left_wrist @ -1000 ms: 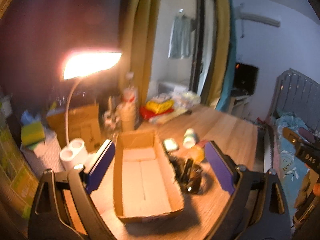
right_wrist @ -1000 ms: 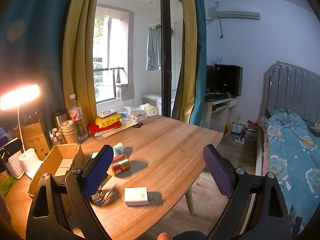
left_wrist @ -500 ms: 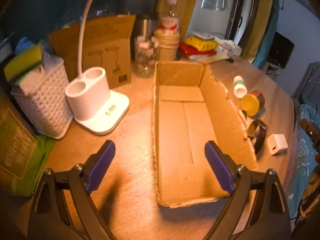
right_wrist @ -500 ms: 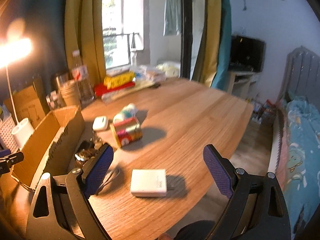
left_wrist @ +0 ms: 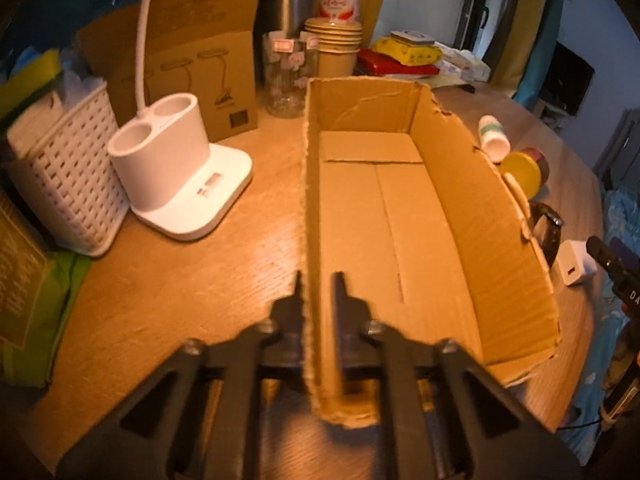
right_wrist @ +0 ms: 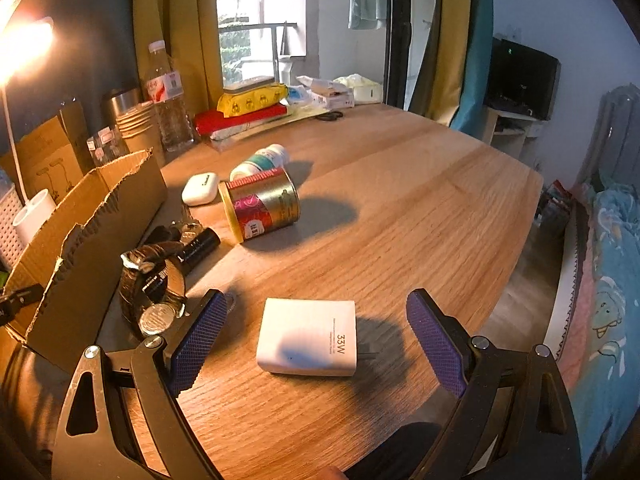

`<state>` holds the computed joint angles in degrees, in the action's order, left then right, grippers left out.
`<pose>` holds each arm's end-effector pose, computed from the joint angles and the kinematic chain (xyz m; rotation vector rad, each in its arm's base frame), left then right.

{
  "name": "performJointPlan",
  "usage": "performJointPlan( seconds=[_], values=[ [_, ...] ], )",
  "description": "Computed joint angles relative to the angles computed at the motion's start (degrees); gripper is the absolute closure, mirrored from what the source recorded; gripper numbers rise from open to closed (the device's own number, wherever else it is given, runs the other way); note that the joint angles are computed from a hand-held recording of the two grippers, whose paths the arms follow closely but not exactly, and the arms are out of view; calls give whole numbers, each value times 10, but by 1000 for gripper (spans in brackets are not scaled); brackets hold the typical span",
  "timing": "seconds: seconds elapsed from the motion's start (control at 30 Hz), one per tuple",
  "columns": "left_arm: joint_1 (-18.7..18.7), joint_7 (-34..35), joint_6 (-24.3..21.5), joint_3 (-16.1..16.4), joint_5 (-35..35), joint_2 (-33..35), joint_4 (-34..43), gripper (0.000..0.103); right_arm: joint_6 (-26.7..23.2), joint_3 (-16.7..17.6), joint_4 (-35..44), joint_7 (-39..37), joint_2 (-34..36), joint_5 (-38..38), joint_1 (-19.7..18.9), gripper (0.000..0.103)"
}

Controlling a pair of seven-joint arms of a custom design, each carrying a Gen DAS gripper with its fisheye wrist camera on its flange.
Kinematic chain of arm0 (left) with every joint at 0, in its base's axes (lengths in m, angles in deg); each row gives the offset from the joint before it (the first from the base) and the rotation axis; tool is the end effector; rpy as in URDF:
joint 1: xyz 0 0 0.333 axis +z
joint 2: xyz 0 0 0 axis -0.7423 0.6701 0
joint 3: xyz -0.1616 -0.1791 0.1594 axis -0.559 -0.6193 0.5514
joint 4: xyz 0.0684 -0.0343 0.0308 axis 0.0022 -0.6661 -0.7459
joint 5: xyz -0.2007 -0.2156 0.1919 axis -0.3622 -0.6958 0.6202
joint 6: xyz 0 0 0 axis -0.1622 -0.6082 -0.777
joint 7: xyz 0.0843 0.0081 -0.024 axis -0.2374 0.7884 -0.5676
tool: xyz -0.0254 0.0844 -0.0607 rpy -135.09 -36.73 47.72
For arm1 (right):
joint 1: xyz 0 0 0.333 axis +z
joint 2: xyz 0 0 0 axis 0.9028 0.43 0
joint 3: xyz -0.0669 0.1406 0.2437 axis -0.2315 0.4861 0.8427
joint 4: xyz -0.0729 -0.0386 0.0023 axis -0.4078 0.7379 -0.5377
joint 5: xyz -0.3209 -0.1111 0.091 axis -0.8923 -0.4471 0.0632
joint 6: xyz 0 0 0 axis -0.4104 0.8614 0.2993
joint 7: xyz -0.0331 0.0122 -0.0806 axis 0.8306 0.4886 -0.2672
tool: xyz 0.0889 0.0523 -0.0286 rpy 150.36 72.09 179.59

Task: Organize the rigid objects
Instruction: 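Grasp the cardboard box wall with the left gripper while the right gripper grasps the white charger, then carry the white charger into the box and open the right gripper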

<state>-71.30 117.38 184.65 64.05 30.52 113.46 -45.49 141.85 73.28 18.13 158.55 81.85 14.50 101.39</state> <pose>0.7004 -0.3053 0.3105 -1.8875 1.8565 -0.6850 0.6487 0.3635 0.3334 -1.7356 1.7536 -0.8072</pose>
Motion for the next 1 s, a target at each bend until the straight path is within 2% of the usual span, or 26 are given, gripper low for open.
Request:
performJointPlan(
  seconds=[0.07,0.3,0.6,0.67,0.7,0.73,0.8,0.83,1.0],
  values=[
    [0,-4,-1,0,-3,2,3,97,0,7,2,-13,1,5,-4,10],
    [6,1,-5,-6,-12,8,11,99,-17,23,23,-53,17,35,-16,10],
    [7,1,-5,-6,-18,7,11,99,-54,26,75,-93,55,59,-19,10],
    [6,-2,-2,-4,-16,3,4,99,-55,25,77,-97,57,61,-19,16],
    [6,-2,1,-5,-16,1,1,99,-61,23,83,-99,60,61,-17,26],
    [6,-2,2,-5,-16,1,0,99,-66,23,89,-103,64,62,-17,30],
    [7,-2,3,-5,-16,0,-2,99,-68,20,93,-104,68,59,-14,31],
    [7,-2,3,-6,-16,-1,-2,99,-56,22,87,-108,66,59,-16,39],
    [6,-4,11,-4,-13,-7,-13,99,-40,15,68,-100,58,51,-11,41]
  ],
)
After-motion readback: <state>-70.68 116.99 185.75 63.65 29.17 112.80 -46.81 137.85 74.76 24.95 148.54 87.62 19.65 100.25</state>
